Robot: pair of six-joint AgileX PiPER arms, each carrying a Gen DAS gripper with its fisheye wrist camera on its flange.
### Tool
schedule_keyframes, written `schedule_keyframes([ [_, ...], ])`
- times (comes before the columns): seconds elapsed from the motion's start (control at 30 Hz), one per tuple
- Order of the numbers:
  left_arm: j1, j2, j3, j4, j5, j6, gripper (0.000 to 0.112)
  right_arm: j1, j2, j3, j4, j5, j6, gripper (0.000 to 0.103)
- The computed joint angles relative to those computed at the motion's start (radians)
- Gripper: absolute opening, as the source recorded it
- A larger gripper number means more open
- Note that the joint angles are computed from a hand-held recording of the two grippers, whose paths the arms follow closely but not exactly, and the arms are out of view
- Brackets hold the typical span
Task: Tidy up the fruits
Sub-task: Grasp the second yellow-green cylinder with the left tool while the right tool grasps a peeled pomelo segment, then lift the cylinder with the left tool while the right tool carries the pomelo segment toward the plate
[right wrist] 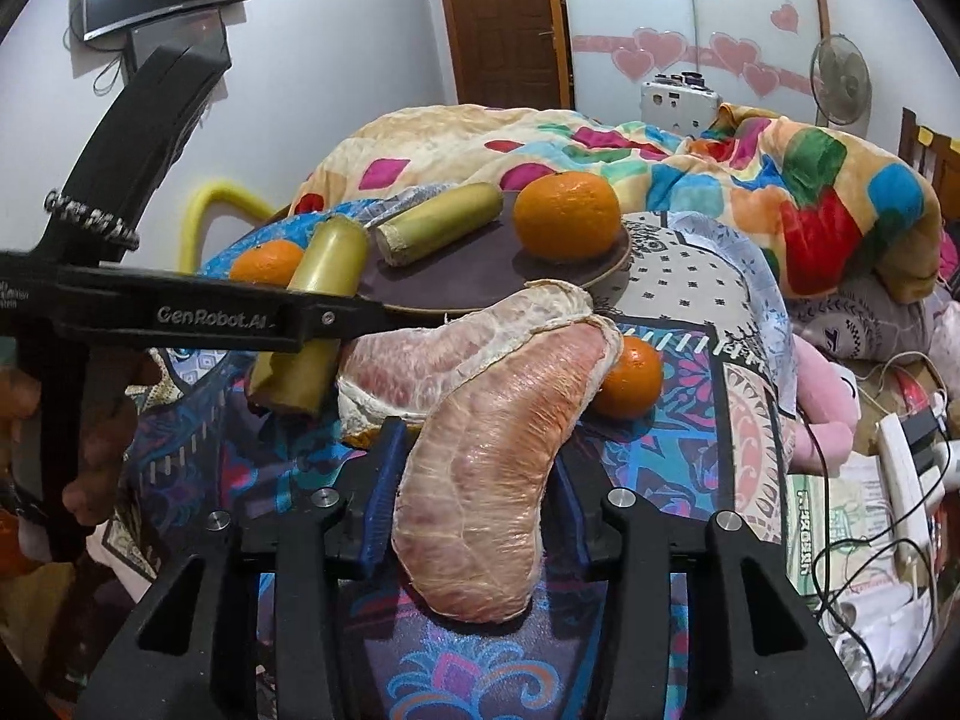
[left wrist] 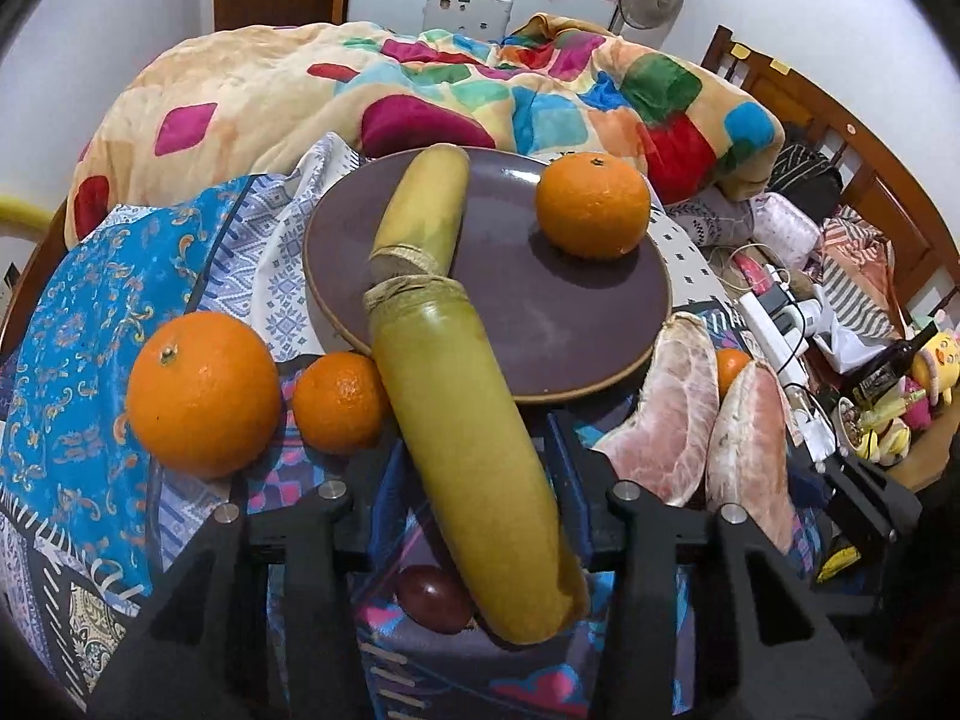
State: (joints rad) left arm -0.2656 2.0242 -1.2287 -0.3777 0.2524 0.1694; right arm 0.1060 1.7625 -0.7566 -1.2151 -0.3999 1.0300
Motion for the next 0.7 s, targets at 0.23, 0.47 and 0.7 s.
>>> schedule_keyframes([
  [0.23,-0.014,-0.065,0.092,-0.035,-0.061,0.096,0.035,-0.004,-0.034,0.001,0.01,0.001,0.003,0.035],
  [0.47,0.007,-0.129,0.16,-0.151,-0.095,0.241,0.035,0.007,-0.042,-0.013,-0.01,0.015,0.022,0.035],
  [0.7,0.027,-0.177,0.184,-0.257,-0.101,0.383,0.035,0.022,-0.05,-0.038,-0.01,0.025,0.025,0.035],
])
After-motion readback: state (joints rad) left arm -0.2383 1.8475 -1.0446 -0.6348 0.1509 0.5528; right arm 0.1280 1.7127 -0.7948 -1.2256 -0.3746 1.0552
